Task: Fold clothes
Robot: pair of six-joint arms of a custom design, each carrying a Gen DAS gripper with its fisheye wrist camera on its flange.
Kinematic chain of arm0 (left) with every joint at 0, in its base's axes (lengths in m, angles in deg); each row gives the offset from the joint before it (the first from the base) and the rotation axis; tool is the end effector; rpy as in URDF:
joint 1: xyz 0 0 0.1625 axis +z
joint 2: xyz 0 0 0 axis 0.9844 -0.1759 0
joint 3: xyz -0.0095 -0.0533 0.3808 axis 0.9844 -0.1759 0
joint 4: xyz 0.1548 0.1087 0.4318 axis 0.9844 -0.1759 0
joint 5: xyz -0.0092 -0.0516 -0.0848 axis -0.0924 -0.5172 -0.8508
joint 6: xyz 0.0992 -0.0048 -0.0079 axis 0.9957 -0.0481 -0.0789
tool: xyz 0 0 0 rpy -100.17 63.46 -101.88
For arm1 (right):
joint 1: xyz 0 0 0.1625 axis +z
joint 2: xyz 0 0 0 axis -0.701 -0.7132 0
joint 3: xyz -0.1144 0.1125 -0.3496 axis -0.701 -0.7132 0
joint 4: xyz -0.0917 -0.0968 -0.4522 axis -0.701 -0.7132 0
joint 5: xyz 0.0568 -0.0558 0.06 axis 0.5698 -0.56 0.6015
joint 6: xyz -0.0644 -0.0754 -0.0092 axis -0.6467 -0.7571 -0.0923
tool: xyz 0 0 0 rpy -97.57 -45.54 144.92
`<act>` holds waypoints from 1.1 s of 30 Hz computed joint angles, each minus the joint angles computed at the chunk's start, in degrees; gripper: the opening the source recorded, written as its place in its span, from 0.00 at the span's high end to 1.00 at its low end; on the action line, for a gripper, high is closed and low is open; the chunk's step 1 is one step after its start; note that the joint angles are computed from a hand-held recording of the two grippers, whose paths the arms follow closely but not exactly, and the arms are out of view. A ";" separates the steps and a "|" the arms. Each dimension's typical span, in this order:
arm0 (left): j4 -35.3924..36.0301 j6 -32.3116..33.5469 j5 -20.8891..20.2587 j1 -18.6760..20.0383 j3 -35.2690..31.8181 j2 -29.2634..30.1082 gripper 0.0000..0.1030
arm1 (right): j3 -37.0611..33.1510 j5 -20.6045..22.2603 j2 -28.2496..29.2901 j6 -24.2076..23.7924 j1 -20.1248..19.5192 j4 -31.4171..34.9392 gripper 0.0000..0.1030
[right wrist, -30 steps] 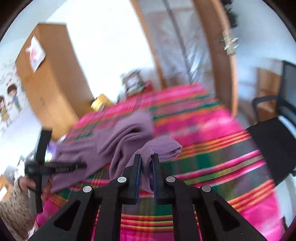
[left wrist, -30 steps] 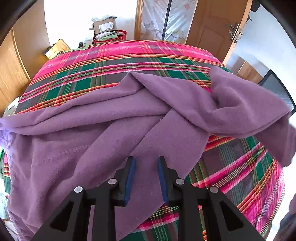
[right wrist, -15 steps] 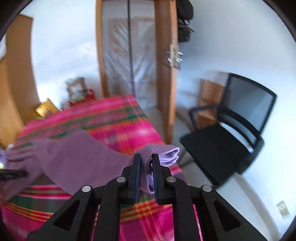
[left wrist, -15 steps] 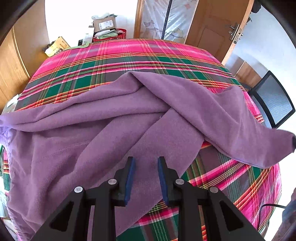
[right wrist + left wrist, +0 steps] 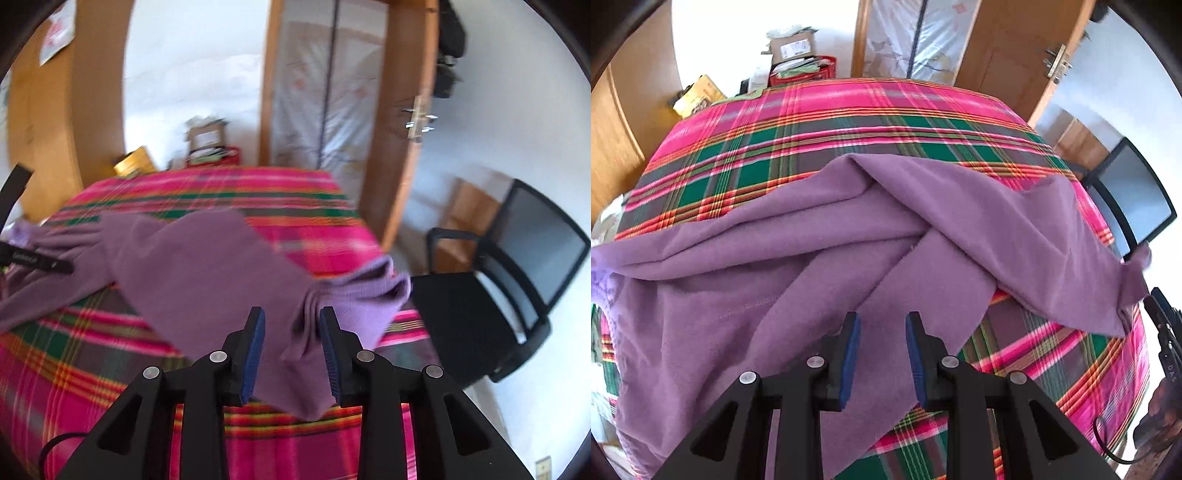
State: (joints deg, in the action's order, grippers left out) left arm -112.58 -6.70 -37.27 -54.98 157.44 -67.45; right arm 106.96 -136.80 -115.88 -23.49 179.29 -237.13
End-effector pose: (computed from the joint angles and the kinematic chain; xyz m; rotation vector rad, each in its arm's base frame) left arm -0.0418 -0.2428 0.3766 -0.2308 2.2921 -0.7564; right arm 0.3564 -0.2611 -0.0058 1.0507 -2.2331 0.8376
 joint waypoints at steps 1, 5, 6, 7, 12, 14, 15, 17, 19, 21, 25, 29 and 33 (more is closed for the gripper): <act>0.59 -0.17 -0.33 -0.34 0.06 0.17 0.75 | 0.36 1.42 -0.50 -0.15 -0.30 2.08 0.69; 4.79 -3.90 -2.70 -4.64 0.22 -0.36 0.75 | 0.73 2.41 0.54 -0.54 0.43 4.12 0.68; 5.95 -5.25 -3.47 -6.17 0.23 -0.81 0.75 | 0.54 2.19 1.28 -1.35 0.60 3.38 0.67; 6.82 -6.45 -4.17 -7.55 0.22 -1.48 0.75 | 0.35 1.96 2.02 -2.16 0.77 2.64 0.67; 7.29 -7.09 -6.04 -9.49 1.32 -1.49 0.75 | -0.51 8.30 3.00 -5.75 -0.48 7.21 0.66; 7.66 -6.80 -6.34 -9.77 1.66 -1.71 0.75 | -1.48 9.34 4.47 -7.22 -0.61 8.76 0.66; 7.42 -6.47 -6.31 -9.53 1.90 -1.61 0.75 | -1.92 10.42 4.57 -7.76 -0.75 10.68 0.66; 7.03 -5.56 -5.85 -8.79 2.31 -1.69 0.75 | -2.91 11.04 5.23 -8.81 -0.68 13.01 0.66; 6.37 -4.89 -5.47 -7.86 2.59 -2.04 0.75 | -4.15 9.07 6.68 -9.58 -0.35 12.48 0.66; 6.04 -4.30 -5.30 -7.40 2.79 -2.52 0.75 | -4.91 8.37 7.06 -9.16 -0.78 12.67 0.66; 6.18 -3.30 -5.11 -7.06 2.92 -2.59 0.75 | -5.53 9.02 6.95 -8.27 -1.80 13.59 0.71; 5.69 -2.98 -4.93 -6.82 2.83 -3.64 0.75 | -5.45 11.50 5.31 -7.09 -2.92 13.02 0.95; 5.76 -2.93 -4.97 -7.08 2.91 -4.66 0.75 | -6.26 13.38 3.20 -5.26 -3.98 11.24 0.96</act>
